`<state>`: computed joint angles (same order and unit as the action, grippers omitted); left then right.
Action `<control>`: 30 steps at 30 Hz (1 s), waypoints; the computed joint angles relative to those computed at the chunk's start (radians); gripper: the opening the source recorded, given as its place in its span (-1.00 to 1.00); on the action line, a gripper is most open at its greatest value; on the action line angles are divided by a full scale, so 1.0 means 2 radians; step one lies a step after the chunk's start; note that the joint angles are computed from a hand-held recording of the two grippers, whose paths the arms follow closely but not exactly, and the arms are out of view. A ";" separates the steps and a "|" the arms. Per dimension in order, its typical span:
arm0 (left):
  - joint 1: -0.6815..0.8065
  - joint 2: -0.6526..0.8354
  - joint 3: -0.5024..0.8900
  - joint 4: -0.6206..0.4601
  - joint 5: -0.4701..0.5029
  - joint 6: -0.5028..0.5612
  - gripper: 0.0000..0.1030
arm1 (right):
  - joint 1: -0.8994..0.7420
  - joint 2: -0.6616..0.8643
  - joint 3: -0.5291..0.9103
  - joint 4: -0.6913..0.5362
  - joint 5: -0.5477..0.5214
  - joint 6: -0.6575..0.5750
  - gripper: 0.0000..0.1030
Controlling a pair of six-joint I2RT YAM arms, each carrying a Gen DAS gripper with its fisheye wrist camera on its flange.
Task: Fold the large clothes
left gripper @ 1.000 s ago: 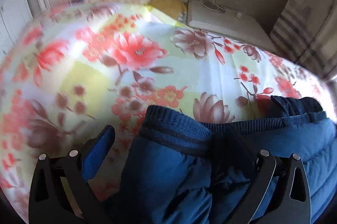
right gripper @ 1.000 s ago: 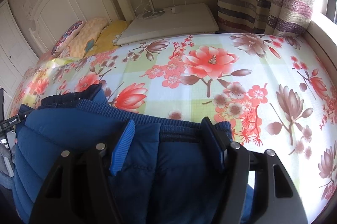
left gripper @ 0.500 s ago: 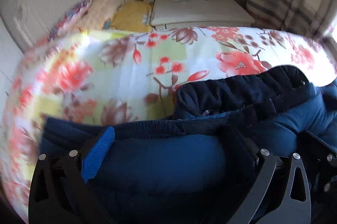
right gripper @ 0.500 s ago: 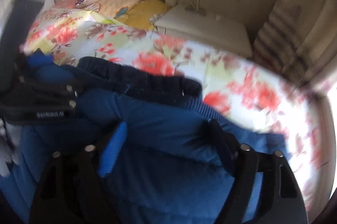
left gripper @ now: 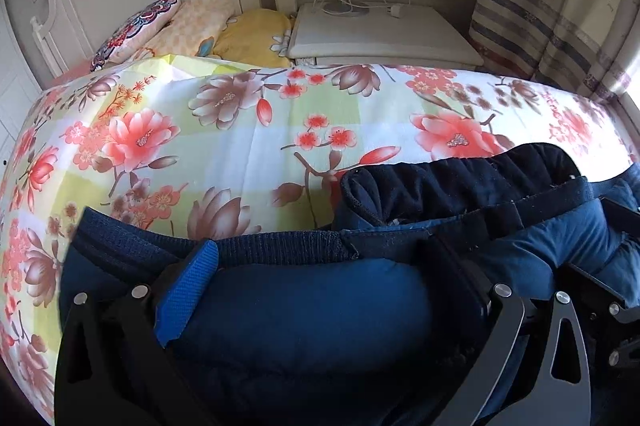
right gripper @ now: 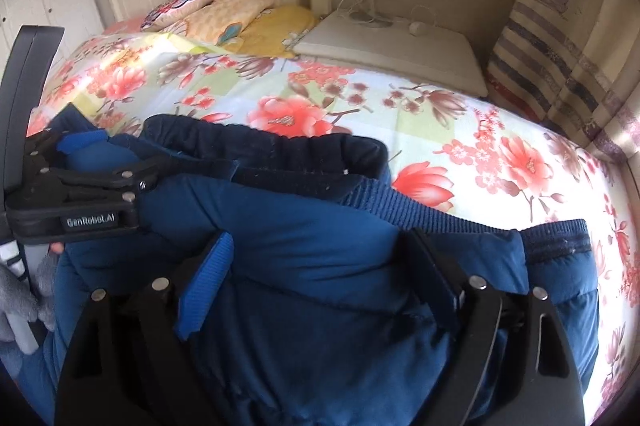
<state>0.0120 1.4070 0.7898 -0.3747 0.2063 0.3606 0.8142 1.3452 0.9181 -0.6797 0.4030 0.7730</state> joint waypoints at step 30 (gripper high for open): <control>0.015 -0.234 -0.124 -0.065 -0.026 0.047 0.91 | 0.197 0.061 0.080 -0.159 0.121 0.114 0.73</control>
<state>0.0426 0.9393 0.5424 -0.5054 0.1545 0.4549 1.2072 1.4674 1.0772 -0.9971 0.6450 1.0001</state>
